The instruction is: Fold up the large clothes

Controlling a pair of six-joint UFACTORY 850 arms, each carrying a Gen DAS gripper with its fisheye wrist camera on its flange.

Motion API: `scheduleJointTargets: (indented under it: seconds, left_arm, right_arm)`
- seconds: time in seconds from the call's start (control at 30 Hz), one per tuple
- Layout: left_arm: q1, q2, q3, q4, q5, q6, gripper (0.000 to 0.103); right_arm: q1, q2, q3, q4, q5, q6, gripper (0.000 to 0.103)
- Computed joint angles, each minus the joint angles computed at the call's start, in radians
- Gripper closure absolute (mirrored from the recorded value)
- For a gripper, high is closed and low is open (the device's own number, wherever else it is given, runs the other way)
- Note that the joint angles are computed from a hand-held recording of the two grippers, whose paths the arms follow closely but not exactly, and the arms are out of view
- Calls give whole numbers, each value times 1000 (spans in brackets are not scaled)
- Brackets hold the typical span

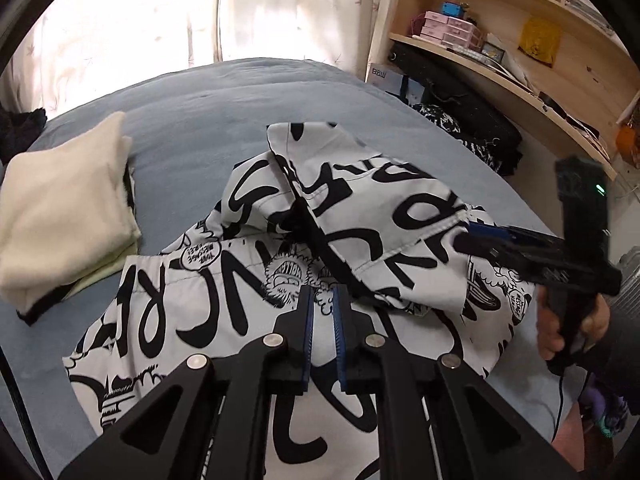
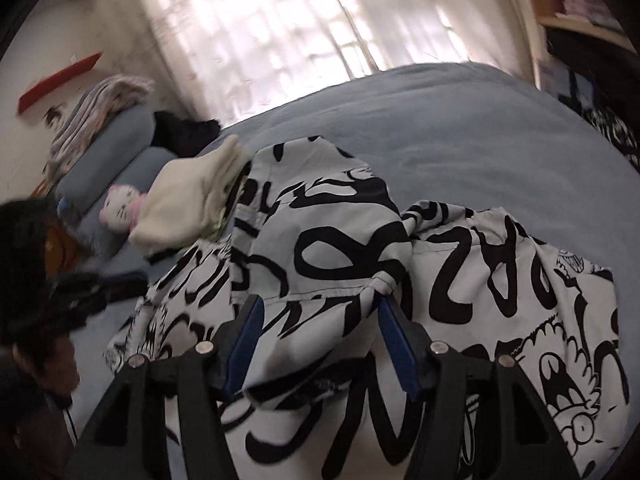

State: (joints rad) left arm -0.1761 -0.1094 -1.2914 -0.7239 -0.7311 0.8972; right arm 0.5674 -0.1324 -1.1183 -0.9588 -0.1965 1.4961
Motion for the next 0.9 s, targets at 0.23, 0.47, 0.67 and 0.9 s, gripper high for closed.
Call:
scheduleJointTargets:
  seconds: [0.23, 0.47, 0.67, 0.9]
  left_arm:
    - [12, -11, -28, -24, -11, -3, 95]
    - [44, -10, -57, -53, -39, -22, 91]
    - [92, -4, -64, -101, -132, -20, 71]
    - [134, -6, -31, -85, -244, -26, 45]
  right_arm:
    - [20, -95, -113, 19, -125, -53, 95]
    - [160, -102, -112, -568, -246, 111, 101]
    - [360, -153, -81, -684, -342, -384, 102]
    - [433, -186, 25, -741, -496, -638, 102]
